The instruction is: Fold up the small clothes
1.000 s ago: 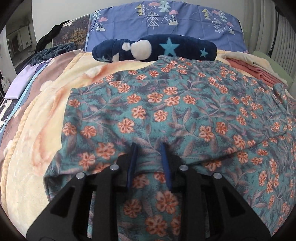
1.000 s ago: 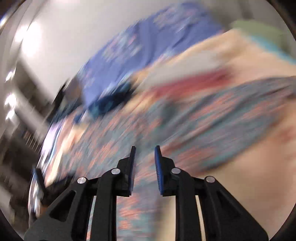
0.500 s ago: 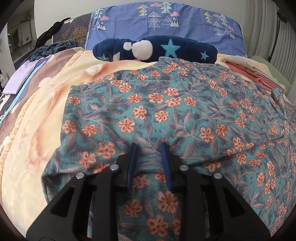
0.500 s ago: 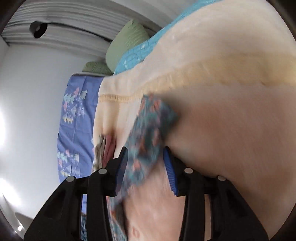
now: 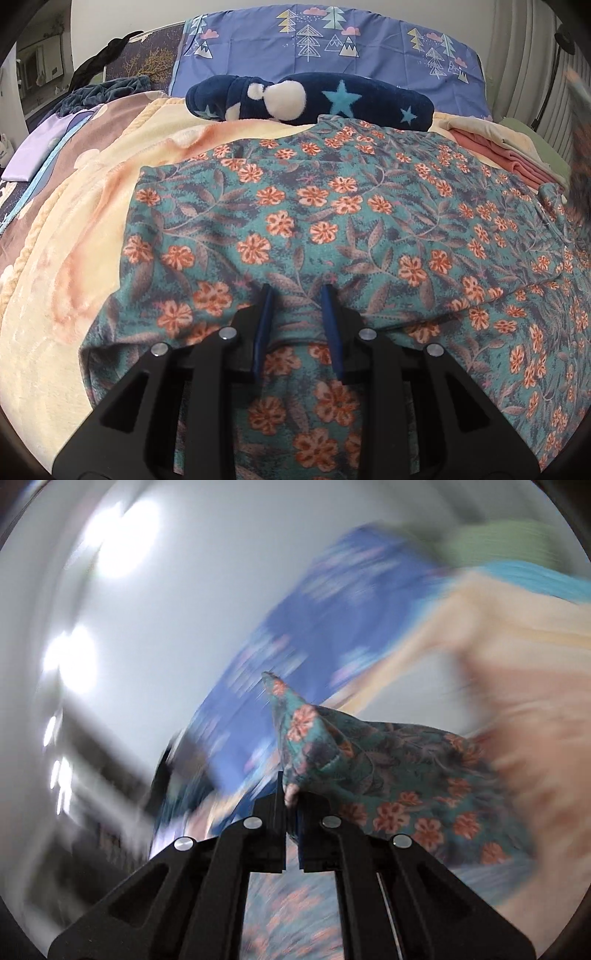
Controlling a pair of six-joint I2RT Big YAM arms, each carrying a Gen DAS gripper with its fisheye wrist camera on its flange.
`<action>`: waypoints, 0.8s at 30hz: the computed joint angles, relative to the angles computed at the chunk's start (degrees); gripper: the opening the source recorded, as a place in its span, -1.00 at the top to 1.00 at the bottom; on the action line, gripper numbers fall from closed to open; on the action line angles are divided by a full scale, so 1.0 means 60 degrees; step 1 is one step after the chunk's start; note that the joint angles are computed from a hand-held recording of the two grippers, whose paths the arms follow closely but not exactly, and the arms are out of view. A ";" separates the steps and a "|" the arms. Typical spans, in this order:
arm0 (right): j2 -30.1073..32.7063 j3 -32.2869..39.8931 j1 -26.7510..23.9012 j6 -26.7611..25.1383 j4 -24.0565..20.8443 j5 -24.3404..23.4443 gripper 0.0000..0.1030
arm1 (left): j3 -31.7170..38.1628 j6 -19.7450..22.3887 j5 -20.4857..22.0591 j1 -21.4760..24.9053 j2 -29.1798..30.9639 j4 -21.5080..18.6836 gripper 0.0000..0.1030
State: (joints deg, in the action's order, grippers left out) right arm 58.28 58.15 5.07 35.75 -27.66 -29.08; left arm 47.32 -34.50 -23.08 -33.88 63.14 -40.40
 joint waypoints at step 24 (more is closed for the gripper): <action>0.2141 -0.0817 0.4627 -0.2113 -0.0635 0.1007 0.80 | -0.0663 -0.1221 0.4780 0.1063 -0.0975 0.2684 -0.41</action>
